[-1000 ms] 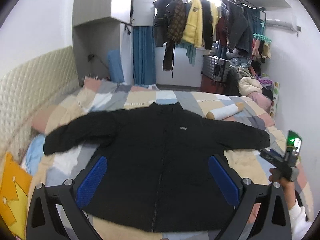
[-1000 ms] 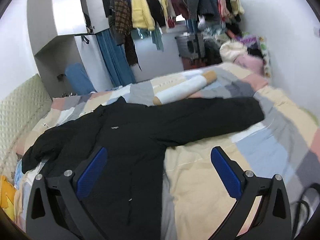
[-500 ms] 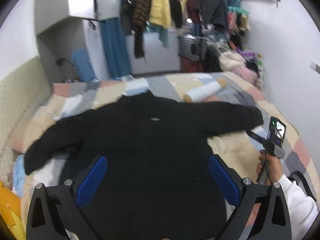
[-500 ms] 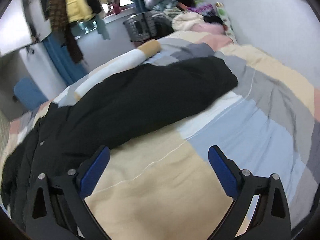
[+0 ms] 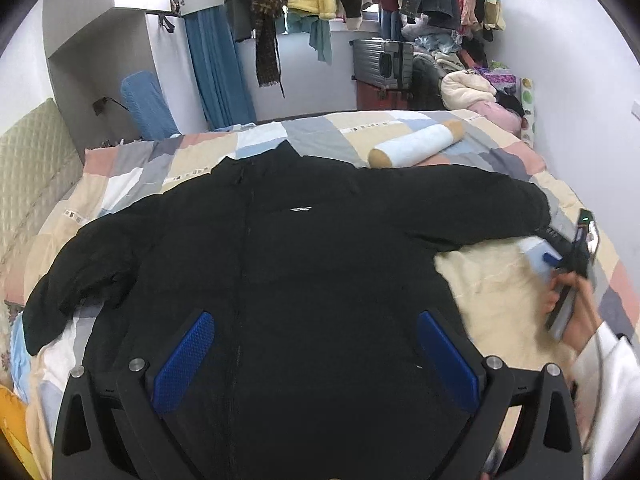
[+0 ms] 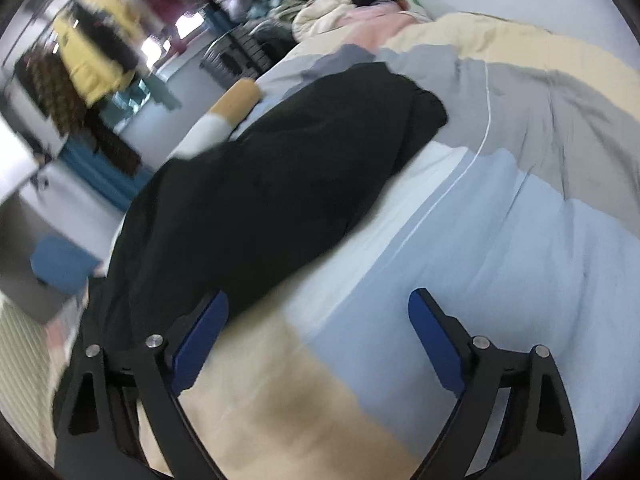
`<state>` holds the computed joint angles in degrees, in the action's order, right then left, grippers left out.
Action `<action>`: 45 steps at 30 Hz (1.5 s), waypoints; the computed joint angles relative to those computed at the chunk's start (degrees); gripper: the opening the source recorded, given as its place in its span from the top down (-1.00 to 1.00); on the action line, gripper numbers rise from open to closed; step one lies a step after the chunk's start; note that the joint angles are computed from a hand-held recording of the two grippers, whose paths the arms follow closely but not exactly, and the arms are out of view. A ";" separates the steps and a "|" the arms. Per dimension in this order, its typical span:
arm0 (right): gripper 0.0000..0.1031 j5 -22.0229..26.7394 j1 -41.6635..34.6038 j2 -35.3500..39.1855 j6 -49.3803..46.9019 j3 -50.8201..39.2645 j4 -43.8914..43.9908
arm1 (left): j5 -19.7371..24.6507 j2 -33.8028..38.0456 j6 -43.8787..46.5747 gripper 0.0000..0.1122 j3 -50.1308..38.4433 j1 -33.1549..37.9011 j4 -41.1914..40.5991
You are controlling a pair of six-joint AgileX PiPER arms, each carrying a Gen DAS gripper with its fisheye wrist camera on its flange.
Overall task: Fold large clothes
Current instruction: 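Move the right tool to the jacket's sleeve cuff and close on it, then lift the sleeve with the right tool and carry it across the jacket body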
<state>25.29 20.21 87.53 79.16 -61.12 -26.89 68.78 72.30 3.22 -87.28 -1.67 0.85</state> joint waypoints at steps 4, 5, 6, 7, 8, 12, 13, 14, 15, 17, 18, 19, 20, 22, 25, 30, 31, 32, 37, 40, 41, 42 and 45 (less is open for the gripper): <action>-0.75 -4.87 -4.17 1.57 0.94 0.42 -0.04 | -6.20 -0.79 5.83 -0.83 5.86 7.05 -4.61; -0.75 -6.34 -5.12 2.26 0.92 0.37 0.01 | -8.43 -1.36 8.11 -0.83 7.89 9.34 -6.94; -0.75 -7.68 -6.05 3.09 0.60 0.10 0.37 | -10.05 -1.74 10.23 -0.83 9.44 11.37 -8.90; -0.75 -9.13 -6.90 3.99 1.42 -0.23 -0.29 | -11.69 -2.27 12.18 -0.83 11.20 13.27 -10.70; -0.75 -10.24 -7.47 4.56 2.69 -0.42 -1.36 | -13.66 -2.71 14.49 -0.83 13.20 15.48 -12.81; -0.78 -10.65 -8.93 9.18 14.56 -4.58 -14.37 | -17.48 -1.93 18.43 -0.83 15.92 20.65 -17.56; -0.79 -9.51 -8.90 10.40 16.28 -6.03 -16.92 | -17.69 -1.49 19.89 -0.83 16.15 22.07 -19.59; -0.81 -8.93 -8.93 11.22 17.69 -6.89 -18.92 | -17.89 -1.10 20.68 -0.83 16.25 23.01 -20.81; -0.83 -8.62 -9.15 12.05 18.48 -7.71 -19.78 | -18.11 -0.84 21.17 -0.83 16.30 23.72 -21.59; -0.83 -9.90 -10.15 12.84 19.39 -8.28 -20.80 | -18.50 -0.61 21.93 -0.83 16.43 24.66 -22.66; -0.83 -10.70 -10.48 12.93 19.85 -8.38 -21.54 | -18.47 -0.46 21.85 -0.83 16.28 24.81 -22.71; -0.81 -12.41 -11.06 12.63 19.69 -8.01 -21.65 | -18.16 -0.27 22.25 -0.83 16.10 25.51 -23.35; -0.78 -13.83 -11.71 12.75 17.23 -8.31 -19.56 | -17.93 -0.28 23.10 -0.83 16.16 26.31 -24.49; -0.31 -11.63 -11.24 12.57 10.45 -9.87 -14.44 | -16.52 0.14 25.84 -0.83 15.95 28.66 -27.55; 0.30 -6.99 -9.54 11.62 13.02 -11.73 -17.84 | -15.38 0.78 26.59 -0.83 14.84 30.37 -27.51; 0.78 -2.71 -8.38 8.72 10.98 -14.51 -14.39 | -13.98 0.17 28.72 -0.83 13.27 34.02 -28.85; 0.81 -1.09 -7.97 7.99 9.24 -15.49 -13.59 | -13.97 -0.24 30.03 -0.83 13.61 34.99 -29.53; 0.82 0.63 -7.51 7.28 7.23 -16.62 -12.82 | -13.53 -0.47 31.23 -0.83 13.71 36.07 -29.71; 0.85 8.35 -5.64 5.03 -2.11 -23.31 -8.01 | -10.50 -0.18 36.19 -0.83 13.65 42.20 -31.59; 0.85 14.00 -3.90 4.66 -5.23 -29.24 -6.61 | -10.07 -0.92 40.15 -0.83 14.42 45.62 -32.27; 0.85 16.27 -3.03 4.98 -6.36 -31.88 -6.66 | -10.02 -1.35 41.43 -0.83 14.84 46.65 -32.37; 0.85 18.86 -1.97 5.85 -7.67 -35.11 -6.79 | -9.90 -1.62 42.33 -0.83 15.06 47.48 -32.31; 0.85 29.36 2.48 9.89 -12.42 -47.10 -8.24 | -8.01 -2.12 46.60 -0.83 14.92 51.70 -34.74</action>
